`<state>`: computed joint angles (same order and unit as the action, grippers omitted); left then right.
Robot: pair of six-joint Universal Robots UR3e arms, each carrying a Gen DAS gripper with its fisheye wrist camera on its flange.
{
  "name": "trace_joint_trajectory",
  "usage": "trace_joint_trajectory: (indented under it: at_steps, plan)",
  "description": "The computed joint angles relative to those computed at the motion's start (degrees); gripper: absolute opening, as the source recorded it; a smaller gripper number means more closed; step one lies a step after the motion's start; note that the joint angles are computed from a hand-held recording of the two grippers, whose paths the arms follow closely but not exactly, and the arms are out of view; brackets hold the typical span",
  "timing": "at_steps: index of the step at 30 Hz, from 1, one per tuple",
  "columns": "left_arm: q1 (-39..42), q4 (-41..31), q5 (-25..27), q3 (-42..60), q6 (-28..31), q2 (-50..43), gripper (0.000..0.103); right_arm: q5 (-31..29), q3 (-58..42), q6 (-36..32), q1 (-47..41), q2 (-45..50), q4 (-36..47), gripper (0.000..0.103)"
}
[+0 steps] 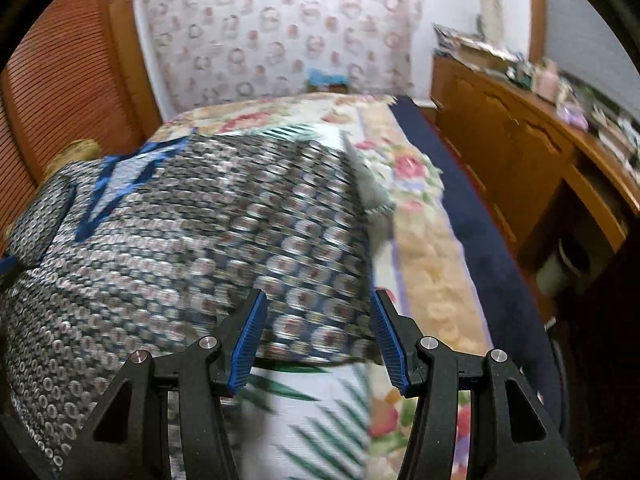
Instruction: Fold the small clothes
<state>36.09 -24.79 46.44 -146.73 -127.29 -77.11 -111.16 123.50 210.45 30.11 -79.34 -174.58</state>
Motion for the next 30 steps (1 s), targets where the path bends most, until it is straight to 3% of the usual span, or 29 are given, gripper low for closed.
trace_joint_trajectory:
  at_steps: [7, 13, 15, 18, 23, 30]
  plan:
    - [-7.3, 7.9, 6.5, 4.0, -4.4, -8.3, 0.079, 7.3, 3.7, 0.7, -4.6, -1.5, -1.6, 0.049]
    - [-11.8, 8.5, 10.3, 9.1, -7.1, -13.9, 0.079, 11.5, 9.4, -1.5, -6.7, -5.7, -5.4, 0.028]
    - [-12.9, 9.3, 11.4, 10.5, -7.9, -15.8, 0.079, 11.0, 11.6, -3.6, -7.4, -7.8, -5.3, 0.022]
    - [-14.4, 10.5, 13.1, 11.7, -8.7, -17.7, 0.079, 5.0, 10.9, -4.7, -4.1, -11.3, 1.1, 0.01]
    - [-16.1, 14.4, 15.1, 12.4, -10.1, -20.7, 0.08, 4.4, 8.0, -5.8, -3.2, -11.7, 3.7, 0.007]
    - [-18.0, 13.6, 16.6, 14.2, -10.3, -22.3, 0.096, 3.2, 2.4, -5.1, 0.0, -8.4, 1.7, 0.006]
